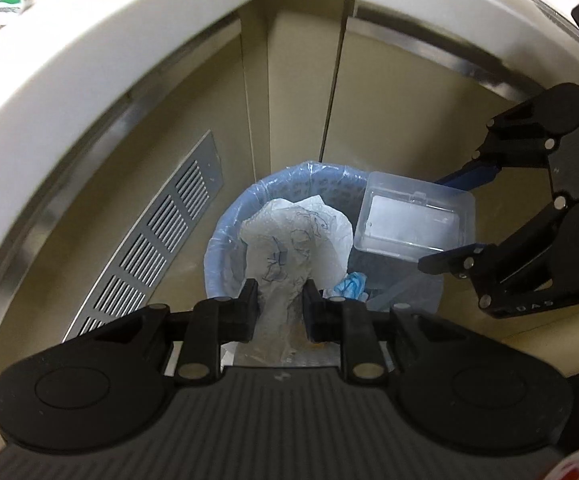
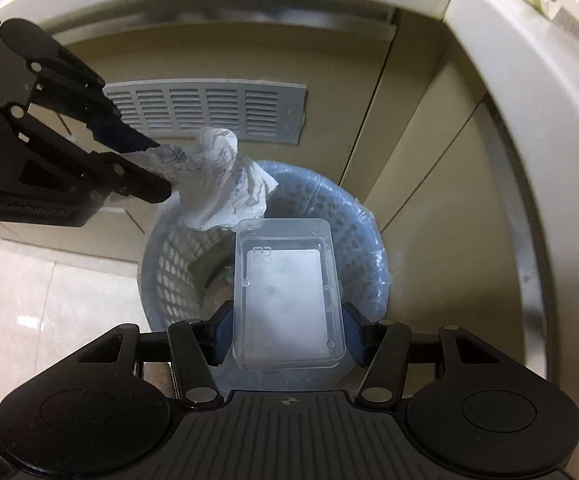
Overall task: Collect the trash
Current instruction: 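Carry the plastic box and tissue down over the wastebasket with both grippers, then open both grippers to drop the tissue and plastic box into the wastebasket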
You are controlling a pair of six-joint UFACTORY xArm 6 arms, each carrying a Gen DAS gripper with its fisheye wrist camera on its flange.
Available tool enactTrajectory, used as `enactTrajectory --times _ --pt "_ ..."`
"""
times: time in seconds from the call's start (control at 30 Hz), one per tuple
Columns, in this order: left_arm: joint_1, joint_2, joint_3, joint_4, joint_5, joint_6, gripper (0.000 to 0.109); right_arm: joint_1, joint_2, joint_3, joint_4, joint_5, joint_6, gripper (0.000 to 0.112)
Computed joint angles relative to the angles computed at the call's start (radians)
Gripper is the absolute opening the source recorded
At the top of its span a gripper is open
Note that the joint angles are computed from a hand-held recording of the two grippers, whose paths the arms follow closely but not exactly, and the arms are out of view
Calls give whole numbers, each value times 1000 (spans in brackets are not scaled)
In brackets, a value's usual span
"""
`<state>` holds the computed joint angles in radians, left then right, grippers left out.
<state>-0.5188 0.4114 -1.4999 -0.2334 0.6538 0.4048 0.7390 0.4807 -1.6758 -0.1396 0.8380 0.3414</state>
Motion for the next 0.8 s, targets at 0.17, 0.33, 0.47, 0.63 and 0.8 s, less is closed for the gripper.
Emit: enactTrajectory --times 0.17,0.33,0.47,0.63,0.8 --pt "-6 52 -48 21 26 10 20 -7 25 -20 15 17 -13 56" --pt "-11 95 -89 24 41 14 20 -8 57 -59 24 37 -21 56" --pt "-9 113 -103 23 45 11 20 -16 73 -73 32 40 -28 56" --pt "-8 140 -133 21 56 7 20 -19 99 -105 37 57 -31 56" --pt "-7 146 -146 13 65 9 21 -19 120 -128 39 70 -25 56"
